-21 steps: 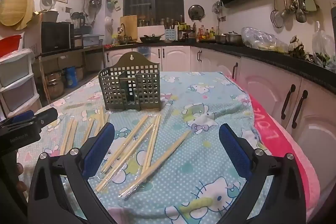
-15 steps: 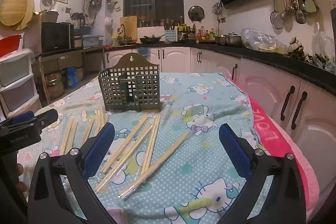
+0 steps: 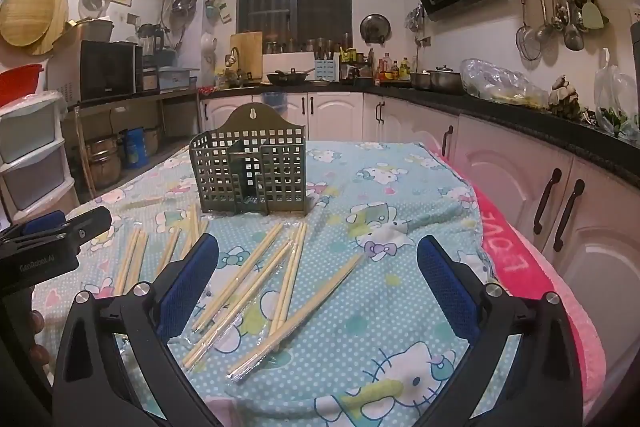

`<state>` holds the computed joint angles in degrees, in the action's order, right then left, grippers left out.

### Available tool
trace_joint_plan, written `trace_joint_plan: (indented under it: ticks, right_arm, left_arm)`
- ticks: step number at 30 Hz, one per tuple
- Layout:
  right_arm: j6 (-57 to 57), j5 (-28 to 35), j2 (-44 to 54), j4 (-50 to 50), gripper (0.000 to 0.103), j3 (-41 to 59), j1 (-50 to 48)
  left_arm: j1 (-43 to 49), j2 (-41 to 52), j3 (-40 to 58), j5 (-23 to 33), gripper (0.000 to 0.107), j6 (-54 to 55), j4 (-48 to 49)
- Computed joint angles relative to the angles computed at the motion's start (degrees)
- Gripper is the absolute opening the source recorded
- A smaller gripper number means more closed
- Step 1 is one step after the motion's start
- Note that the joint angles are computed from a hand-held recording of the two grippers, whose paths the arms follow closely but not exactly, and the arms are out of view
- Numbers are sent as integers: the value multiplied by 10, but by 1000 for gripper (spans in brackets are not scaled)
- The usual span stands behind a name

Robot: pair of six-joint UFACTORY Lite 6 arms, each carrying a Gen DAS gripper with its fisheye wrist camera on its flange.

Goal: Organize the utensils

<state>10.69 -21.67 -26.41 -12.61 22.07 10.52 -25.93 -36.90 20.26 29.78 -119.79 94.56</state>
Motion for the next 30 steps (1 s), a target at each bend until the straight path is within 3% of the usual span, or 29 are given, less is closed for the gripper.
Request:
trace_joint_plan:
  ticks: [17,21,30]
  right_arm:
    - [-24,2,-13,24,97,-10,11]
    - [-30,1,-12,32,97,-10,15]
    - [-30,4,-14,33,97,-10,17]
  left_arm:
    - [-28,29,5,31,92,-44,19]
    - [-2,6,0,5,93,-20,14]
    - [-4,16,9,5,93,-23,16]
